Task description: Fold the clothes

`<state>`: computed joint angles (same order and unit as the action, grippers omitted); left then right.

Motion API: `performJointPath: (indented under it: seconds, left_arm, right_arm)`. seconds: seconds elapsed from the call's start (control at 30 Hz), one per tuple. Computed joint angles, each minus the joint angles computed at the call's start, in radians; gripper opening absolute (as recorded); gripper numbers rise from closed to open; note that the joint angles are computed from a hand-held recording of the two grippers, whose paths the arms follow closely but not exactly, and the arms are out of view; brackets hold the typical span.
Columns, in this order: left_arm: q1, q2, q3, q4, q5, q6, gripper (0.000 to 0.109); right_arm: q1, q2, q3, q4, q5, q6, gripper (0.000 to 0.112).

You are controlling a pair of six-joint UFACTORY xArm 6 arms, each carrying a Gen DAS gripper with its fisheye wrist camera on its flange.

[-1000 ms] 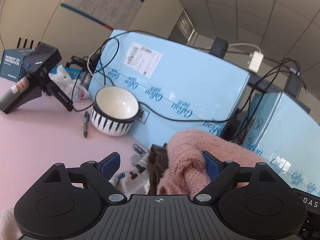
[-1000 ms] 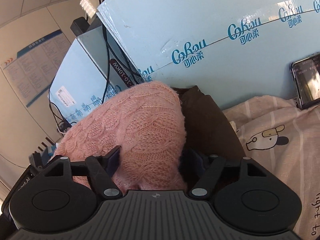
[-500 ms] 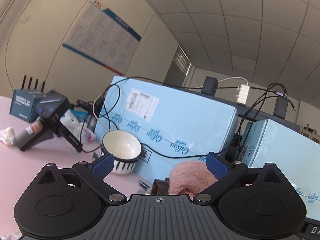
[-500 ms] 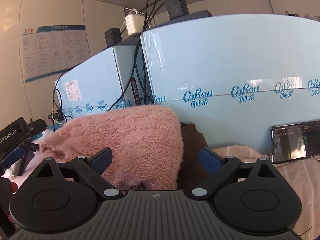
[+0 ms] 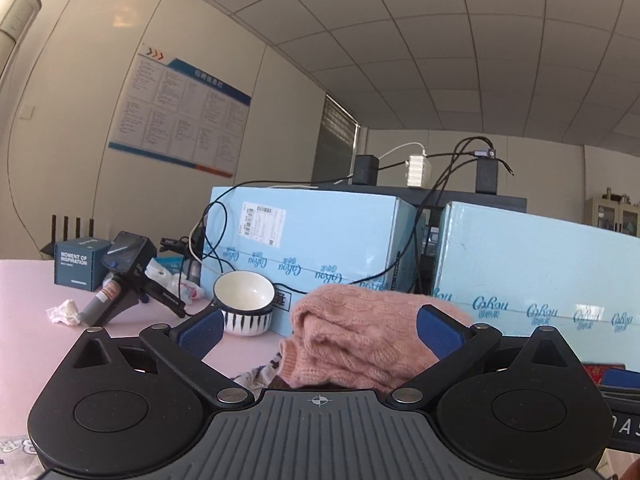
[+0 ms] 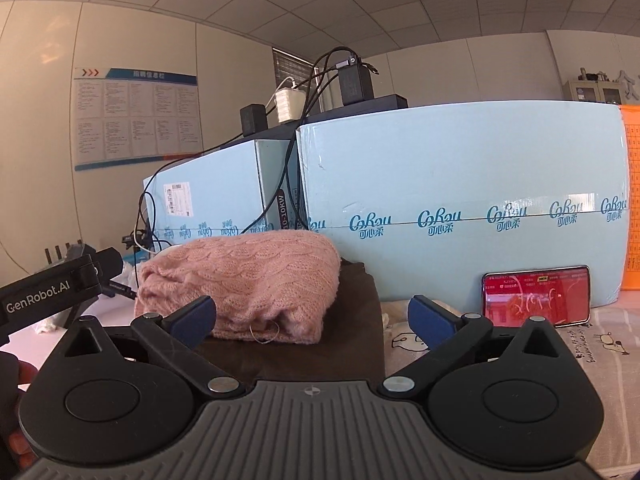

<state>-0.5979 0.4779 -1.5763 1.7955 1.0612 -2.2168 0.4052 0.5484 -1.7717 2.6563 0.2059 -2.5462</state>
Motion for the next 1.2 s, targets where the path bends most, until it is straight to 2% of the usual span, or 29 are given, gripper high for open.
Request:
performJointPath:
  seconds: [0.1, 0.13, 0.2, 0.3, 0.43, 0.57, 0.63, 0.8, 1.2]
  left_arm:
    - [-0.038, 0.026, -0.015, -0.050, 0.056, 0.046, 0.103]
    - [-0.049, 0.039, -0.024, -0.069, 0.080, 0.055, 0.103]
    - [-0.063, 0.067, -0.051, -0.103, 0.119, 0.084, 0.103]
    - [-0.075, 0.108, -0.097, -0.143, 0.164, 0.134, 0.103]
    - [-0.087, 0.138, -0.120, -0.141, 0.211, 0.156, 0.103]
    - [-0.085, 0.138, -0.120, -0.153, 0.202, 0.152, 0.103]
    - [-0.083, 0.137, -0.121, -0.163, 0.196, 0.152, 0.103]
    - [-0.095, 0.153, -0.140, -0.174, 0.234, 0.168, 0.103]
    - [-0.096, 0.151, -0.137, -0.173, 0.239, 0.159, 0.103]
  right_arm:
    - [-0.017, -0.002, 0.018, 0.176, 0.001, -0.201, 0.103]
    - [-0.020, 0.001, 0.019, 0.193, 0.001, -0.226, 0.103]
    - [-0.022, 0.007, 0.022, 0.155, 0.005, -0.189, 0.103]
    - [-0.028, 0.016, 0.032, 0.208, 0.022, -0.232, 0.103]
    - [-0.023, 0.025, 0.042, 0.205, 0.037, -0.264, 0.103]
    - [-0.016, 0.032, 0.037, 0.228, 0.029, -0.317, 0.103]
    - [-0.013, 0.044, 0.018, 0.180, 0.011, -0.264, 0.103]
    - [-0.013, 0.051, 0.006, 0.206, -0.003, -0.291, 0.103]
    - [-0.011, 0.058, -0.009, 0.174, -0.023, -0.250, 0.103]
